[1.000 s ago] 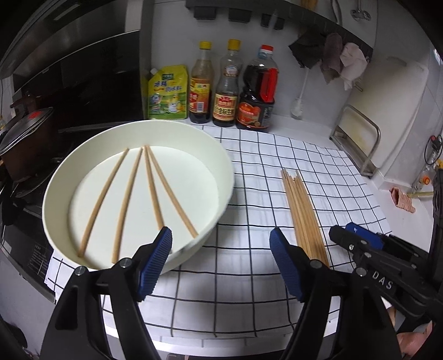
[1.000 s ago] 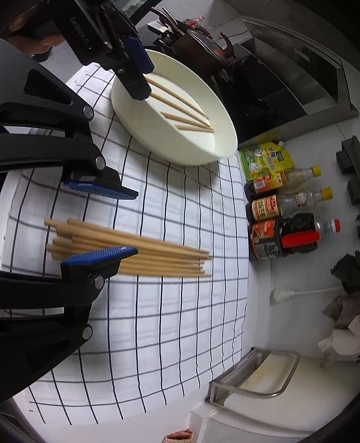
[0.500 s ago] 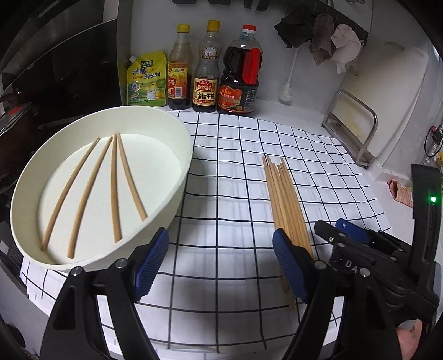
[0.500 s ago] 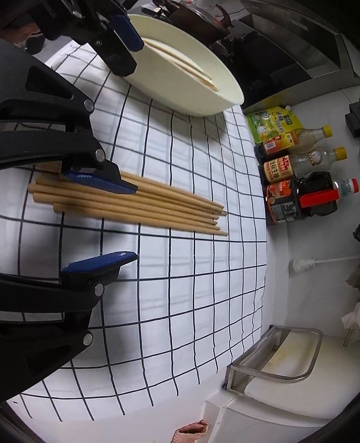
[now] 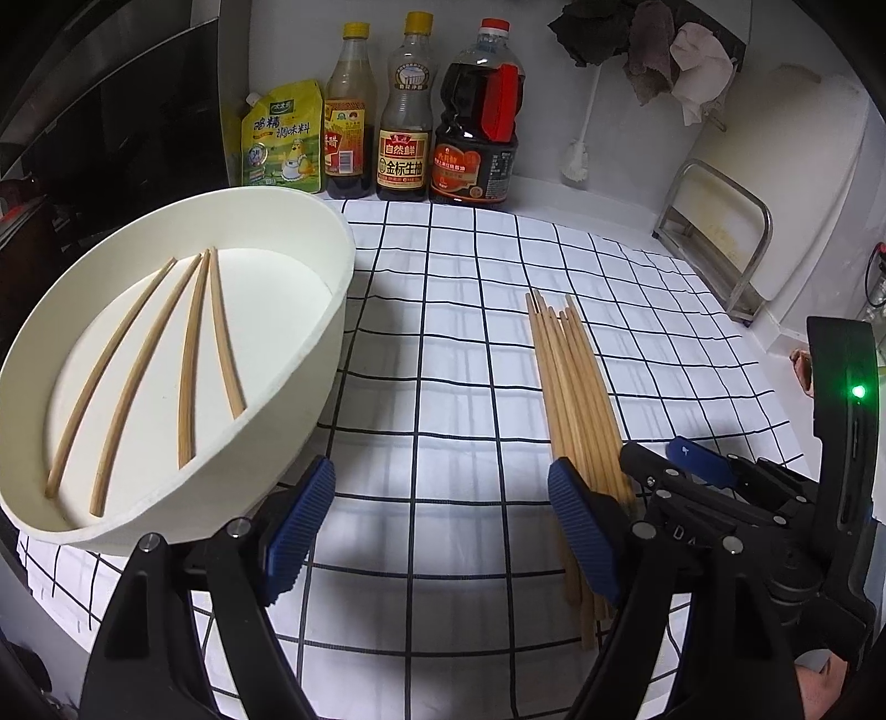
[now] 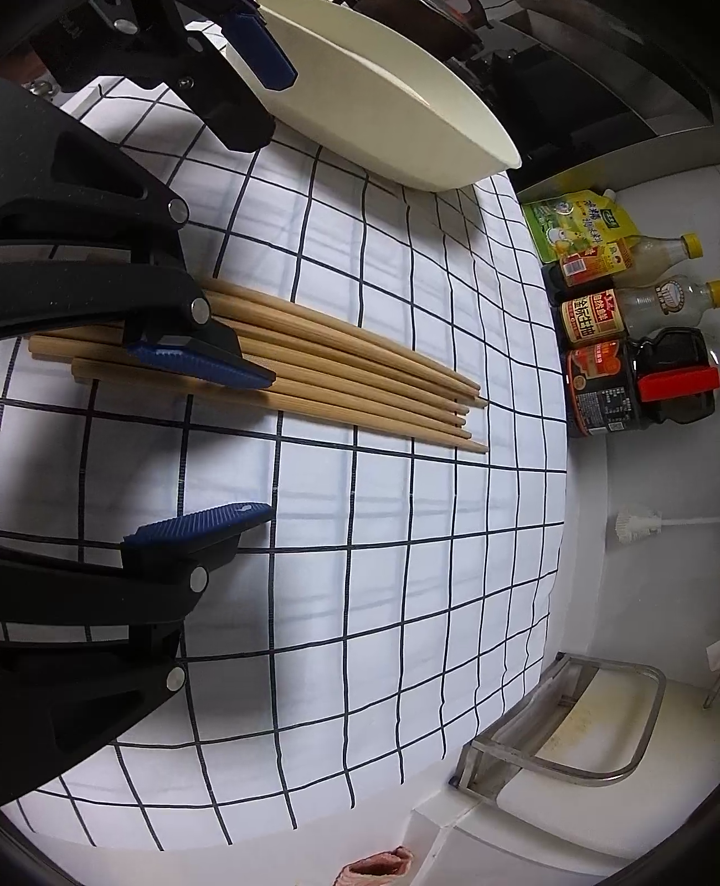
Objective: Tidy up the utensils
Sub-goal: 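Move both open tools back toward the remaining chopstick bundle, then close the right tool on one wooden chopstick while the left tool grasps another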
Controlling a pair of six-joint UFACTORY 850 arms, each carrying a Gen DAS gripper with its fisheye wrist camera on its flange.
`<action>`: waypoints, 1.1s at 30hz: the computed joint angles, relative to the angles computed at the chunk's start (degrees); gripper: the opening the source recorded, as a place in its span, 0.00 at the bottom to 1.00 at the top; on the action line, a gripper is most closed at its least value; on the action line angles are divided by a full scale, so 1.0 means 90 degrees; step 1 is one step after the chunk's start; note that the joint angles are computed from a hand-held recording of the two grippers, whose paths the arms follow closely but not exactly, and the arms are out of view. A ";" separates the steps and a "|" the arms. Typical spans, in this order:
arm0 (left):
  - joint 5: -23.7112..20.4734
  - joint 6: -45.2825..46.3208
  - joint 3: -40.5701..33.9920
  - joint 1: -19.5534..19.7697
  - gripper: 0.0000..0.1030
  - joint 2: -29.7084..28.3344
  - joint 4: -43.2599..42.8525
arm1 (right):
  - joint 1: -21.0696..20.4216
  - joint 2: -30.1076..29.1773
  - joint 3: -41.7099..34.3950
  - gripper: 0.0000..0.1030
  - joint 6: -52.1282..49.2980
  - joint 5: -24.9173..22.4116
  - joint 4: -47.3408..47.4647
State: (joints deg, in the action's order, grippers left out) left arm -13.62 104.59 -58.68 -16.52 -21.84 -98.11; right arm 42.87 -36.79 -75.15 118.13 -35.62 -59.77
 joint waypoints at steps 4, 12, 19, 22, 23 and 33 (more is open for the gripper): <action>0.0049 0.0294 0.0007 -0.0039 0.76 -0.0012 -0.0259 | -0.0006 -0.0042 -0.0051 0.40 -0.0114 -0.0070 0.0047; 0.0036 -0.0291 -0.0091 -0.0098 0.78 -0.0097 0.0359 | -0.0007 -0.0009 0.0028 0.41 -0.0314 -0.0161 0.0243; 0.0208 -0.0705 -0.0151 -0.0279 0.81 -0.0195 0.0820 | -0.0047 0.0234 0.0421 0.41 0.0119 -0.0129 0.0051; 0.0349 -0.0527 -0.0181 -0.0381 0.83 -0.0243 0.0709 | -0.0061 0.0350 0.0595 0.41 0.0399 -0.0045 -0.0145; 0.0397 -0.0430 -0.0205 -0.0408 0.83 -0.0272 0.0640 | -0.0064 0.0374 0.0634 0.41 0.0465 -0.0028 -0.0188; 0.0780 -0.2617 -0.0466 -0.0568 0.83 -0.0598 0.2778 | -0.0077 0.0434 0.0736 0.41 0.0647 0.0094 -0.0392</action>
State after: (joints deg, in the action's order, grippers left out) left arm -6.60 81.04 -62.88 -21.63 -27.23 -73.10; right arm 42.18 -32.88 -68.53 123.95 -34.78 -63.30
